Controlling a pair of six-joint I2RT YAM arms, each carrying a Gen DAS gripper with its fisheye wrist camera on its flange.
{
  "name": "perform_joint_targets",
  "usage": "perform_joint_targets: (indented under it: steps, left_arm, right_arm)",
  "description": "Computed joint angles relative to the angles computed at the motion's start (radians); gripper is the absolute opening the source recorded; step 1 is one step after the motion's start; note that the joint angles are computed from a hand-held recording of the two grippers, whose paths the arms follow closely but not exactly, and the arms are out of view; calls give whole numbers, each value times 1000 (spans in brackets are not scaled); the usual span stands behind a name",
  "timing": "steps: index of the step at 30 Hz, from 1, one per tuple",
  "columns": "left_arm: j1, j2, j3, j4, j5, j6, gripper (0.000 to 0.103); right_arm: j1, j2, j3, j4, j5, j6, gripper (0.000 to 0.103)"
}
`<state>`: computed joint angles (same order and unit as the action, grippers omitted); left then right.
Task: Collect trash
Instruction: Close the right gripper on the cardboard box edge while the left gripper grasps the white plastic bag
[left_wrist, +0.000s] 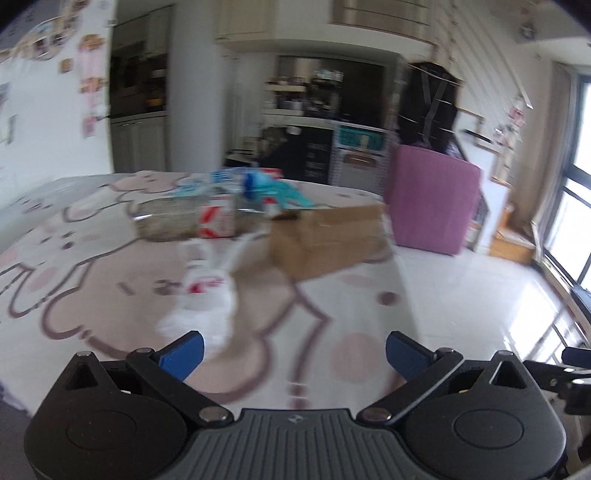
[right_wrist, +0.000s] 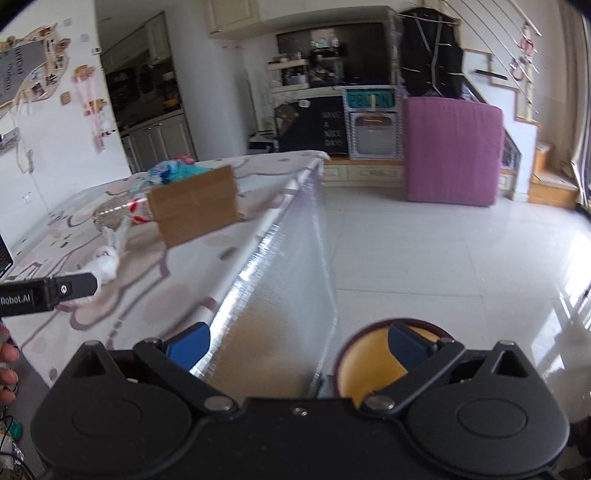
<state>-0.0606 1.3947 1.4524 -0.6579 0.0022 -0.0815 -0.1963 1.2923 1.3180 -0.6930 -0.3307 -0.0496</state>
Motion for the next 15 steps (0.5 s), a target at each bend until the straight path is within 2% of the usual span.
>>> perform_joint_targets:
  steps: [4,8,15]
  left_arm:
    - [86,0,-34,46,6,-5,103]
    - [158,7,-52,64,52,-11,103]
    - [245,31,-77,94,113,-27,103]
  right_arm:
    - [126,58,59,42,72,44,103]
    - [251,135,135,109,152,107,103]
    - [439,392,414,137,283,233,103]
